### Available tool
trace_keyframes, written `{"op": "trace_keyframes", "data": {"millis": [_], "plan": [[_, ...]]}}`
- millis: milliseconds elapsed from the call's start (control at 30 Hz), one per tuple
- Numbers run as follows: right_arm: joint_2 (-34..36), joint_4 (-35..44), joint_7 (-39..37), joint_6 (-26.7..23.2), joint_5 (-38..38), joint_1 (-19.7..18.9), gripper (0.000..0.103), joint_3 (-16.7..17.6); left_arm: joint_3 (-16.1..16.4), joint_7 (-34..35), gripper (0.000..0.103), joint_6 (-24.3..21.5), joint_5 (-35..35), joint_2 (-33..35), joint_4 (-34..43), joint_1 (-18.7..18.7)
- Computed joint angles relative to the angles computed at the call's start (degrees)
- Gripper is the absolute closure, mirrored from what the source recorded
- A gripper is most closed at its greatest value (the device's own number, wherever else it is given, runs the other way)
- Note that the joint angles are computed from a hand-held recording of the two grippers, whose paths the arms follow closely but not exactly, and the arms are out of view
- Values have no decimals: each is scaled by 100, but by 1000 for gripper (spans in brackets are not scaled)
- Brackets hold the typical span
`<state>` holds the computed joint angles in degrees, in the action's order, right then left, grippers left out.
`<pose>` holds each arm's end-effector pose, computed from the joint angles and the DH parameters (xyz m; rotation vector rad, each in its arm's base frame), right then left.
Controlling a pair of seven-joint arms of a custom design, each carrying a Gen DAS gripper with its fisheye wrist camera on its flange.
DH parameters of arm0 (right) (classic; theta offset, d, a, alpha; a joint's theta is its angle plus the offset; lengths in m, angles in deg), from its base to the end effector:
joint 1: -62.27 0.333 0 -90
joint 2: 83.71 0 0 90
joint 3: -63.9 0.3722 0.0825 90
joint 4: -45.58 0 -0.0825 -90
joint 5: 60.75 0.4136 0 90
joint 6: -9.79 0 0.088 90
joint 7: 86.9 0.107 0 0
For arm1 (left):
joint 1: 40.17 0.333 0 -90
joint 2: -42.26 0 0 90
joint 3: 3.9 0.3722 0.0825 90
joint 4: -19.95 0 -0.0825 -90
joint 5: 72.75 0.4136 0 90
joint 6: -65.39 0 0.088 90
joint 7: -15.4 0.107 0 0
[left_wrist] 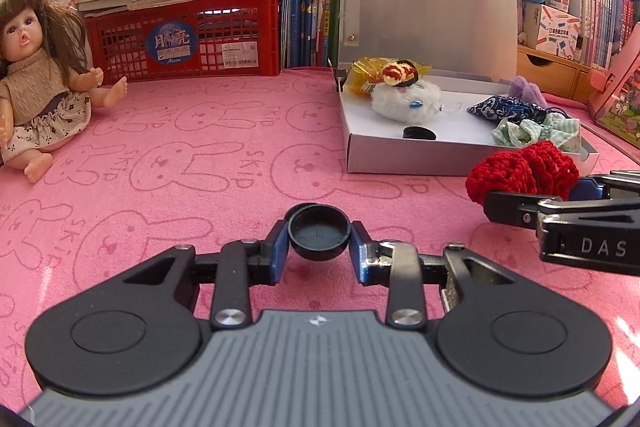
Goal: Organize objects
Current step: 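Grasp the stacked lids with the left gripper while the right grasps the red pouch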
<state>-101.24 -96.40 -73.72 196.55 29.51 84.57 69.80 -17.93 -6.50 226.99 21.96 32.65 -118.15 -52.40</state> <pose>0.4274 0.1190 0.4946 -1.7373 1.4104 -0.6369 0.4197 -0.2650 0.4327 -1.6239 1.6551 -0.8917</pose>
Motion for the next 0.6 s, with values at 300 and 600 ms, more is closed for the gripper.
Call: {"op": "trace_keyframes", "data": {"millis": [300, 600], "plan": [[-556, -863, 2193, -53, -1782, -958, 41, 826, -169, -162, 65, -35, 112, -235, -196, -219], [-683, -1063, 2639, 148, -2236, -355, 40, 271, -196, 154, 65, 14, -86, -270, -209, -298]]}}
